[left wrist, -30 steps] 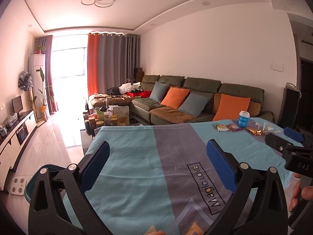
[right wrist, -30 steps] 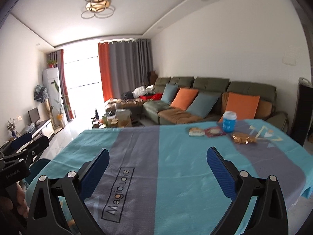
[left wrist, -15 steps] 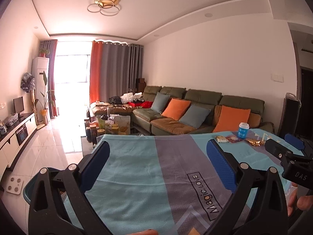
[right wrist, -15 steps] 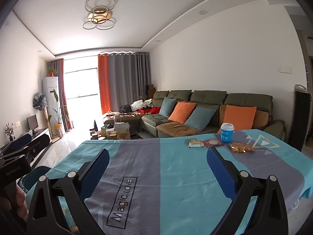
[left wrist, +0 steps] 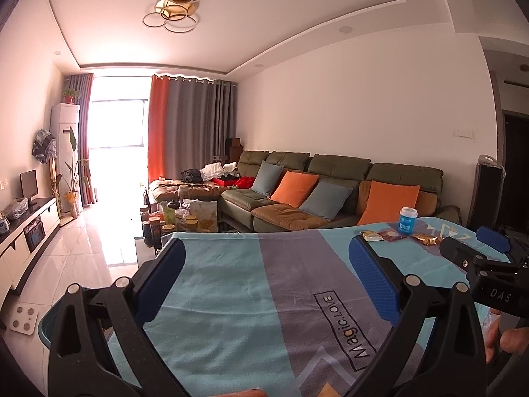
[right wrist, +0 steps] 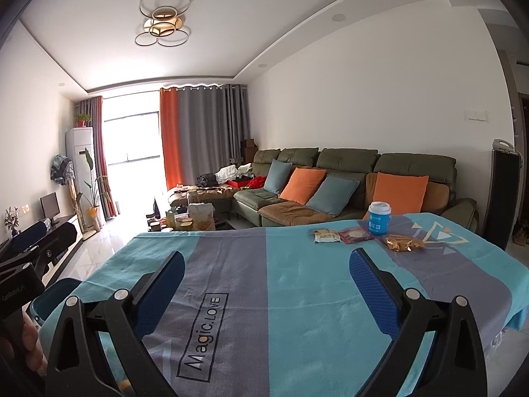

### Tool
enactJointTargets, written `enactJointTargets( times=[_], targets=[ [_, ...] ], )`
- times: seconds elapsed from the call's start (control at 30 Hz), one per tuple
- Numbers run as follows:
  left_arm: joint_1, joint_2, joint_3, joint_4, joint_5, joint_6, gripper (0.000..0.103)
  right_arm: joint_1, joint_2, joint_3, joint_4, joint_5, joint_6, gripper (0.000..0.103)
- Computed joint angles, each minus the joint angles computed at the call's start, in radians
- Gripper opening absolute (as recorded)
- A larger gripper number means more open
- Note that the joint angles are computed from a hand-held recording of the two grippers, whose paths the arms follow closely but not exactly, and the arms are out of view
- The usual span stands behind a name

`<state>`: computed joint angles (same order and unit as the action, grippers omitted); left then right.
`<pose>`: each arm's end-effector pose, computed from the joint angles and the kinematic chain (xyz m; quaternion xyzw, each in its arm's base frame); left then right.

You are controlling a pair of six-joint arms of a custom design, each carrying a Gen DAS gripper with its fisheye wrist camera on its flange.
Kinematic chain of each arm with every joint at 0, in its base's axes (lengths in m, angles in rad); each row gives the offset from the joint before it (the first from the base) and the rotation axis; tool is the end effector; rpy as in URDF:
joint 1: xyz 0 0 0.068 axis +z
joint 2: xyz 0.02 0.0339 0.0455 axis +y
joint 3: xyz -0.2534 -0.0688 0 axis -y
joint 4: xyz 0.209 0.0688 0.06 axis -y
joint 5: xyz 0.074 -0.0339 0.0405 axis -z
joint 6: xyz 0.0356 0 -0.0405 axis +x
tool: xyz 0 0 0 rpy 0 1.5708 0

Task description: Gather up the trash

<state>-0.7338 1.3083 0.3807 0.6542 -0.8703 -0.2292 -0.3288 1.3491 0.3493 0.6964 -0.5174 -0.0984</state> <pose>0.1823 -0.1278 0.2008 -0.0662 0.7633 0.0440 0.6411 0.2213 -0.0569 0.1859 -0.0609 0.7913 0.0801 0.6031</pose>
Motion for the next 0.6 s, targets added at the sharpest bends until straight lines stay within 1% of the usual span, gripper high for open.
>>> enactJointTargets(
  times=[0.27,0.6],
  targets=[
    [0.006,0.018,0.013,-0.014,0.019,-0.002,0.097,0.003,0.007,-0.002,0.0,0.007,-0.005,0.096],
    [-0.001,0.028,0.008,0.002,0.028,0.004,0.097,0.009,0.005,-0.002,-0.015,0.016,-0.015,0.096]
  ],
)
